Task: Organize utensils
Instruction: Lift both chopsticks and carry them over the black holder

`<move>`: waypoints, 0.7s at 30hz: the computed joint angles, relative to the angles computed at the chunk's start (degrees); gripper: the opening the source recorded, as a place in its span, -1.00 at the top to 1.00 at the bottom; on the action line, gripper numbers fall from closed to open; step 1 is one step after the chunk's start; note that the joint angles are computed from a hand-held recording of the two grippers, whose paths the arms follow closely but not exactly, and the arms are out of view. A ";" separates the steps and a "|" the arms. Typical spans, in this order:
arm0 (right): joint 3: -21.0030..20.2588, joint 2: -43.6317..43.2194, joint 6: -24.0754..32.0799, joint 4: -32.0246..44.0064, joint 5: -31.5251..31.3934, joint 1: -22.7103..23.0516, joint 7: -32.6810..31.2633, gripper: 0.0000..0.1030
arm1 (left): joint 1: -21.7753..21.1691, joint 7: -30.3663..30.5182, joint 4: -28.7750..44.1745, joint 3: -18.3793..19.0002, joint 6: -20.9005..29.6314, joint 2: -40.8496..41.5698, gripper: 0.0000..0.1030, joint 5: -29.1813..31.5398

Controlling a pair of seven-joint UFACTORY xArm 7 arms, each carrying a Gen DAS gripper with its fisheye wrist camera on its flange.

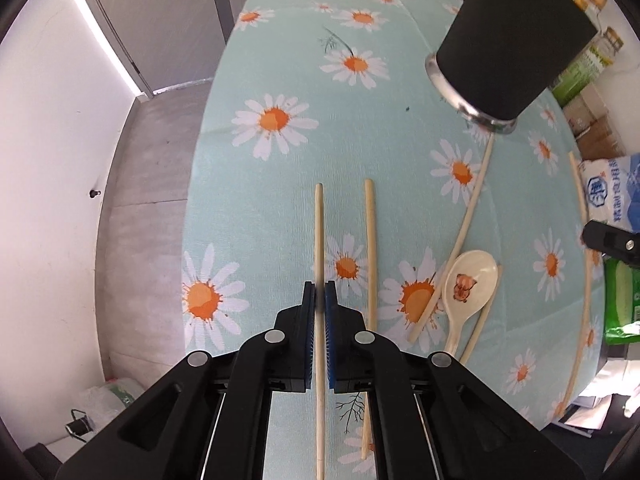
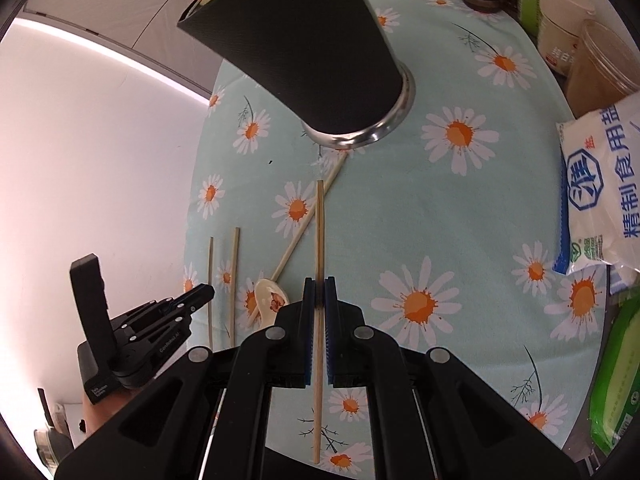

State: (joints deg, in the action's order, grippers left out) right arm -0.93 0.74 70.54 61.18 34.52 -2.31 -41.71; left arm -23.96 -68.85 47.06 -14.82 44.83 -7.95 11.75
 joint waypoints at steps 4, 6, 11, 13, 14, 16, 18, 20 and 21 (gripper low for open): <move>0.19 -1.29 0.26 -1.11 2.24 0.41 -1.41 0.90 | 0.63 -0.05 -0.86 -0.02 -1.12 -2.78 0.93 1.21; 0.26 -2.67 -0.15 -2.03 3.40 0.81 -2.29 0.90 | 1.08 0.76 -0.96 -0.01 -2.25 -3.90 0.93 1.97; 0.30 -6.72 -2.13 -3.97 3.52 2.49 -1.78 0.89 | 2.17 2.59 0.07 -0.35 -6.82 -4.90 0.93 3.55; 0.12 -8.07 -3.07 -4.42 4.05 3.17 -1.74 0.90 | 2.58 3.77 0.68 -0.48 -9.25 -5.08 0.93 4.35; -0.13 -8.52 -3.33 -4.53 4.64 3.46 -2.06 0.90 | 2.84 3.94 1.02 -0.74 -10.52 -4.89 0.93 4.94; -0.71 -9.65 -4.24 -4.70 6.47 3.88 -2.71 0.90 | 3.41 4.86 2.02 -0.83 -12.54 -4.55 0.93 5.95; -1.29 -10.46 -5.36 -4.72 8.95 4.30 -3.75 0.90 | 3.86 5.89 2.68 -0.70 -14.67 -4.50 0.93 6.54; -1.70 -11.07 -7.27 -4.77 11.40 4.68 -5.02 0.89 | 4.54 7.19 4.03 -0.68 -17.22 -3.78 0.93 7.73; -2.01 -11.01 -7.98 -4.70 12.56 4.81 -6.00 0.89 | 5.00 7.91 4.65 -0.63 -19.65 -3.44 0.93 8.93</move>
State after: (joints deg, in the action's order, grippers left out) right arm -2.95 -10.28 62.56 56.47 47.08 2.50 -47.71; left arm -18.96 -60.94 51.71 -15.45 25.18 -11.39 20.69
